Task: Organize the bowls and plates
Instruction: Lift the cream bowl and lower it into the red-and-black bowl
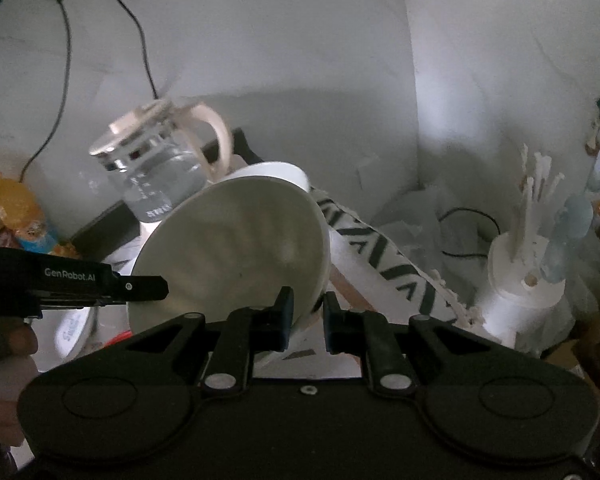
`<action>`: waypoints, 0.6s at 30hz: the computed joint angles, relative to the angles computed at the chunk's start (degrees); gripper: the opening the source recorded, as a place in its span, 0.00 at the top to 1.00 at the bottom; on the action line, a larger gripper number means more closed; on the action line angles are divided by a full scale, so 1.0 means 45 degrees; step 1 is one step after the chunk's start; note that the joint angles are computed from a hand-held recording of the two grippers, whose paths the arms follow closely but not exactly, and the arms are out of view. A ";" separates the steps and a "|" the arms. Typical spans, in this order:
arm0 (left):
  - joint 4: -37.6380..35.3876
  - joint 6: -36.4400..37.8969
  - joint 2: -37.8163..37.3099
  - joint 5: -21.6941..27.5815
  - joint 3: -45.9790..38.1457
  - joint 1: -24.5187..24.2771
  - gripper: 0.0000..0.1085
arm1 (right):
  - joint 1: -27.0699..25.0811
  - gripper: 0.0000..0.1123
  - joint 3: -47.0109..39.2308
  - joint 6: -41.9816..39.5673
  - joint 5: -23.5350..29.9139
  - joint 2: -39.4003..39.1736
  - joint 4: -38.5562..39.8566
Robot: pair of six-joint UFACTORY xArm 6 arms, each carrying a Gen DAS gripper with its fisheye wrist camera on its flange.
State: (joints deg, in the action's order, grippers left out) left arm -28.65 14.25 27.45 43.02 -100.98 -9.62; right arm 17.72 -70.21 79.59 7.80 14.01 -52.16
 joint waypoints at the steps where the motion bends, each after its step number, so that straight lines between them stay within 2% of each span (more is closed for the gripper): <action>1: -0.0027 0.0001 -0.0161 -0.0107 0.0188 0.0027 0.92 | 0.0037 0.86 -0.0003 0.0112 -0.0028 -0.0036 -0.0144; 11: 0.0064 -0.0386 -0.2201 -0.1393 0.2596 0.0337 0.92 | 0.0441 0.86 0.0131 0.0097 -0.0642 -0.0330 -0.0552; 18: 0.0594 -0.1180 -0.3441 -0.1899 0.4132 0.0612 0.92 | 0.0800 0.86 0.0344 -0.1261 -0.1264 -0.0280 0.0573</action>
